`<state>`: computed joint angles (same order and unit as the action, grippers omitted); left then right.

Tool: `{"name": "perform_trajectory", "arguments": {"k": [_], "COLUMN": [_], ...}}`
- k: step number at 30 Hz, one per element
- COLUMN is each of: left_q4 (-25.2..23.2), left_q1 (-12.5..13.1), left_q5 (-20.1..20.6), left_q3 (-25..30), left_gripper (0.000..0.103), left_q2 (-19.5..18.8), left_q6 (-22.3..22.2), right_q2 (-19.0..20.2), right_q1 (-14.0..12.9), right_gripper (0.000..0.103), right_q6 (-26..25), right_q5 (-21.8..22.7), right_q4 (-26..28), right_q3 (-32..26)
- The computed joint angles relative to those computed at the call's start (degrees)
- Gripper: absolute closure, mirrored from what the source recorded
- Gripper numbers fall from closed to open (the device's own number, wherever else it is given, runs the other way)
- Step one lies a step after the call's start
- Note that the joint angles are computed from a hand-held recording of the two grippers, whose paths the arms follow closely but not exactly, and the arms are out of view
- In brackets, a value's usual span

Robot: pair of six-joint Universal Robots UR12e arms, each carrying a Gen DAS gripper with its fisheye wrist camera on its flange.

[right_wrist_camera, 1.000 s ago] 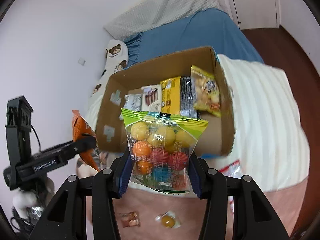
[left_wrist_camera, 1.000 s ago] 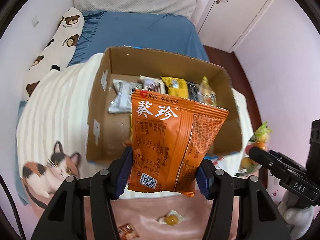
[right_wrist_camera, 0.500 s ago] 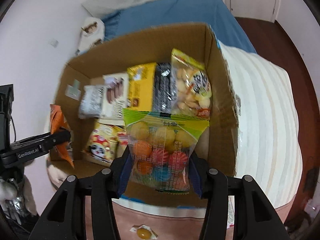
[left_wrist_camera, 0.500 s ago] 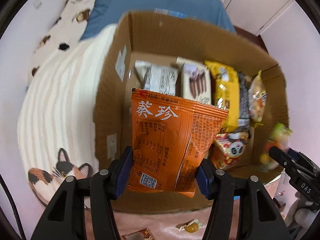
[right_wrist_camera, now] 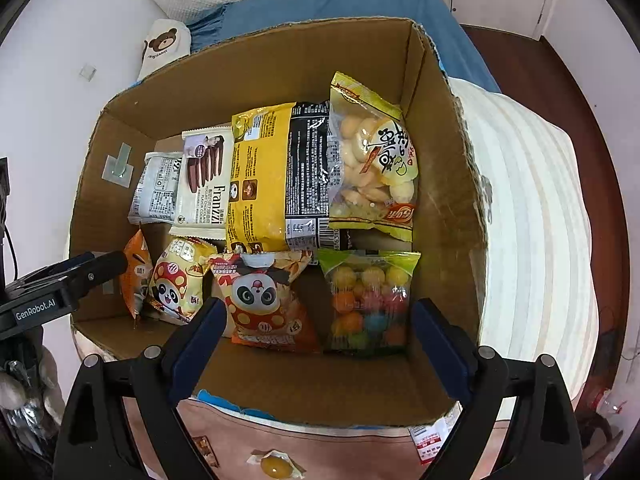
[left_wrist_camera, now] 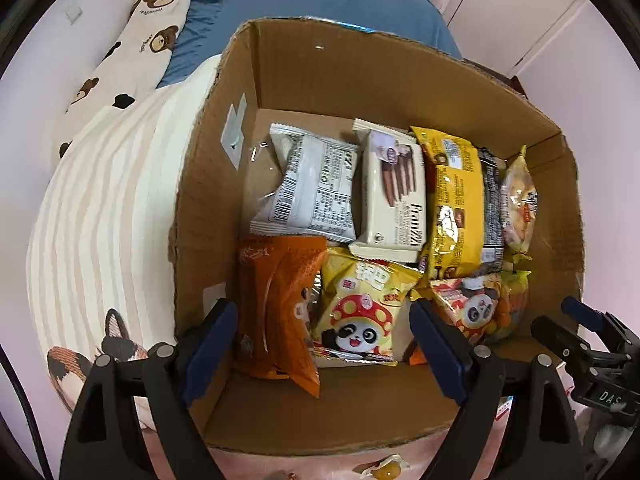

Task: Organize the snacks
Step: 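Open both tools to release the two bags into the box, then withdraw both open tools from the box toward the rug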

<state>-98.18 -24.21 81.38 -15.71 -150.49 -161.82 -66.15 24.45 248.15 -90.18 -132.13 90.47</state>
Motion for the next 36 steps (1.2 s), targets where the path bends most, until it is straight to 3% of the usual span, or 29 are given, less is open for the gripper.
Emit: {"name": "perform_trajectory", "arguments": {"k": [4, 9, 15, 36], "left_q4": [4.8, 14.7, 24.3, 37.7], "left_q1": [0.0, -0.3, -0.5, 0.5], "left_q5": [-0.6, 0.1, 0.1, -4.9], "left_q3": [-7.3, -19.3, -29.0, -43.4], "left_gripper": [0.015, 0.015, 0.015, 0.015], "left_q2": [3.9, 10.2, 16.1, 28.0], "left_q6": [-0.8, -0.3, 0.7, 2.5], "right_q2": [-0.3, -0.8, -1.9, -7.0], "right_q1": [1.2, 2.7, 4.5, 11.8], "right_gripper": [0.007, 0.007, 0.005, 0.005], "right_q6": [1.1, 1.7, 3.0, 7.2], "right_q5": [-3.2, -7.3, -12.3, -26.8], "right_q4": [1.0, 3.0, 5.0, 6.8], "right_q3": [-0.2, -0.8, -1.4, -2.6]}}
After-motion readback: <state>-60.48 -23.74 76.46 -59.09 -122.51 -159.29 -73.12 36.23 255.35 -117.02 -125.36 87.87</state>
